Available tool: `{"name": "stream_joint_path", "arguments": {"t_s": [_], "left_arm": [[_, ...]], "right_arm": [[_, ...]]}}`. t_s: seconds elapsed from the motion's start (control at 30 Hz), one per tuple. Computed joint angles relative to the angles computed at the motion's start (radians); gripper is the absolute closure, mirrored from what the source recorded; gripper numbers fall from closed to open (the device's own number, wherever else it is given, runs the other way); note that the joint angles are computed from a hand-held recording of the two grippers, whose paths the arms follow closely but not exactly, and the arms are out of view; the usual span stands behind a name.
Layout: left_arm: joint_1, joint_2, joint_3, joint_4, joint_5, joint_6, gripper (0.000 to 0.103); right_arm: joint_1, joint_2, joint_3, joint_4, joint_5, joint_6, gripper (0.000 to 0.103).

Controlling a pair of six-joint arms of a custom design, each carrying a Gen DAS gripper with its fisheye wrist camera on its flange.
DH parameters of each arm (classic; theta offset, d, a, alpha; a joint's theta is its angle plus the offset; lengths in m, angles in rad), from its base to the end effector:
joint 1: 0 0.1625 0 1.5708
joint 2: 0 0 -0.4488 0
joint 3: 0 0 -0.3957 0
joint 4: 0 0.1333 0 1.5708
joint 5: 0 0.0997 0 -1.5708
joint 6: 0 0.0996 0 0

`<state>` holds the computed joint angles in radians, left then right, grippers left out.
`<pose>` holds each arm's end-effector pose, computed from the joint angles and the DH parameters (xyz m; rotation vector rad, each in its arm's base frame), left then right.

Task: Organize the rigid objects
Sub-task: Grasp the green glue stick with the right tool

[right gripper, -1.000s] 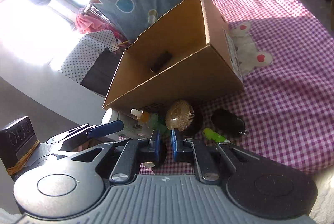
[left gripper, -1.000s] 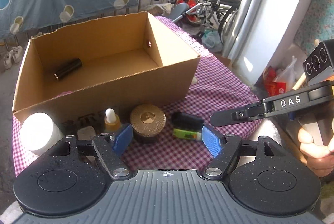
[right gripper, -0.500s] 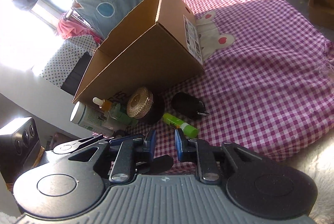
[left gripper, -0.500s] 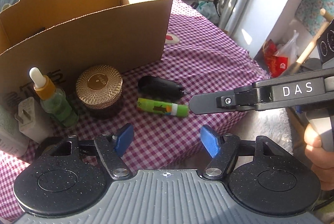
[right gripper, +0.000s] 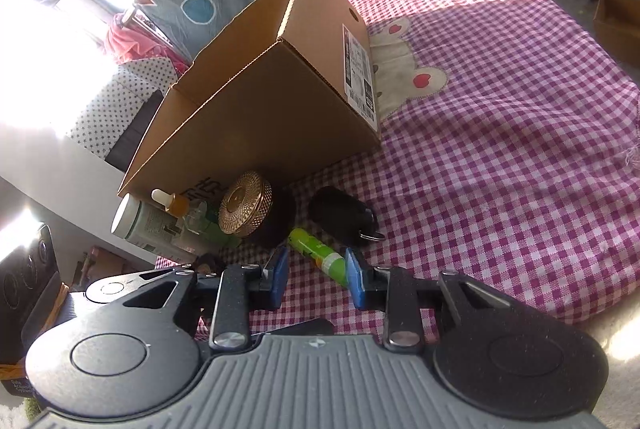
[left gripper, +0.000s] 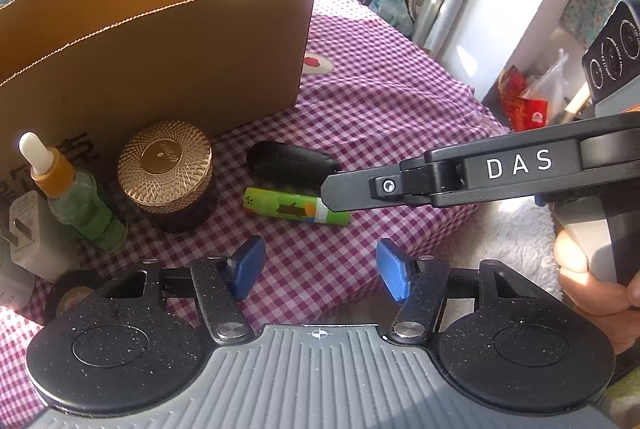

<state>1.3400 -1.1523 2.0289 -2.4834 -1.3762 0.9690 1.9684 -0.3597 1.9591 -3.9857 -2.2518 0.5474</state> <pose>0.0253 -0.5593 0.1744 1.6593 2.4351 0.0543 0.2716 -0.4645 -0.0555 -0.5808 -2.5172 1.3940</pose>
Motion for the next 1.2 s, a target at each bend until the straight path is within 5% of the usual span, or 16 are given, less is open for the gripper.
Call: {"name": "stream_joint_path", "arguments": {"t_s": [0.83,1.2], "left_arm": [[-0.001,0.021,-0.02,0.037,0.008,-0.014,0.042],[0.006,0.024,-0.032,0.04,0.006,-0.011,0.044]], "right_arm": [[-0.047,-0.006,-0.021,0.069,0.082,0.019,0.072],[-0.044,-0.031,-0.077,0.238,0.104,-0.015,0.074]]}}
